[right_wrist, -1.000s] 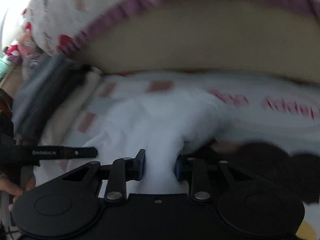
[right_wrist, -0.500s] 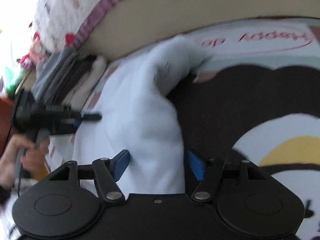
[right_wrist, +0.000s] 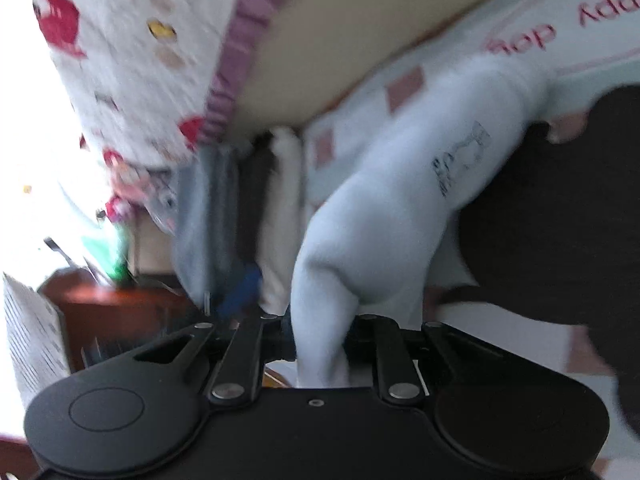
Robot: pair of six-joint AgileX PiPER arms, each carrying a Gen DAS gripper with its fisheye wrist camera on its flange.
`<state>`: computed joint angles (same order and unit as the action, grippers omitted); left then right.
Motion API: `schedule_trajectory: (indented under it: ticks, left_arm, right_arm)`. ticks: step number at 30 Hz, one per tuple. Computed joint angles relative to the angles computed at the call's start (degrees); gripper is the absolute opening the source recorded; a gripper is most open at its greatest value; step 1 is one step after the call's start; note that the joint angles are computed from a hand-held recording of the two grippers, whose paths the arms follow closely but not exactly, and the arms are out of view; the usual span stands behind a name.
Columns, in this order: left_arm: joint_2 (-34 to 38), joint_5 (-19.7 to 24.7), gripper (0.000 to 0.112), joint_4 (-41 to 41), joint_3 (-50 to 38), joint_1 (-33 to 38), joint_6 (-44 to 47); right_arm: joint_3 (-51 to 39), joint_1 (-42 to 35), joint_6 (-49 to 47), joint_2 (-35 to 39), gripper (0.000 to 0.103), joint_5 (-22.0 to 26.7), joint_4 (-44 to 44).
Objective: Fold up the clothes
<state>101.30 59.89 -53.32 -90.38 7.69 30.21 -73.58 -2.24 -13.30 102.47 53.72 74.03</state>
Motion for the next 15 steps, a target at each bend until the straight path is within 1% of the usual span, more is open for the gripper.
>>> schedule_trajectory:
  ticks: [1, 2, 4, 6, 8, 11, 12, 13, 15]
  left_arm:
    - [-1.51, 0.23, 0.055, -1.55, 1.71, 0.41, 1.06]
    - [-3.99, -0.57, 0.057, -3.06, 4.67, 0.7, 4.42]
    - [-10.01, -3.88, 0.07, -4.72, 11.42, 0.74, 14.43]
    - [-14.87, -9.23, 0.079, -1.74, 15.8, -1.69, 20.66]
    - [-17.21, -14.72, 0.081, 3.59, 17.9, -5.47, 22.95]
    - [-17.8, -19.99, 0.082, 13.18, 18.08, -10.81, 16.91]
    - [-18.29, -23.85, 0.082, 16.73, 19.24, -12.95, 14.04]
    - [-18.85, -28.65, 0.082, 20.85, 20.9, -15.25, 11.11]
    - [-19.17, -37.1, 0.082, 32.31, 23.51, -19.54, 2.45]
  right_arm:
    - [-2.56, 0.5, 3.55, 0.58, 0.02, -0.34, -0.43]
    - [-5.21, 1.0, 7.14, 1.23, 0.02, -0.71, -0.94]
    - [-10.77, 2.06, 12.34, 3.03, 0.02, -0.87, -3.42]
    - [-16.57, 2.93, 16.85, 5.15, 0.02, -0.43, -6.26]
    - [-21.48, 3.68, 20.57, 7.12, 0.02, 0.29, -8.87]
    - [-26.48, 4.58, 25.0, 8.98, 0.02, 1.0, -12.3]
    - [-28.09, 5.0, 26.41, 9.66, 0.02, 1.1, -13.33]
    - [-28.5, 5.22, 26.98, 9.78, 0.02, 1.14, -13.7]
    - [-28.03, 5.38, 27.01, 9.34, 0.02, 1.32, -13.8]
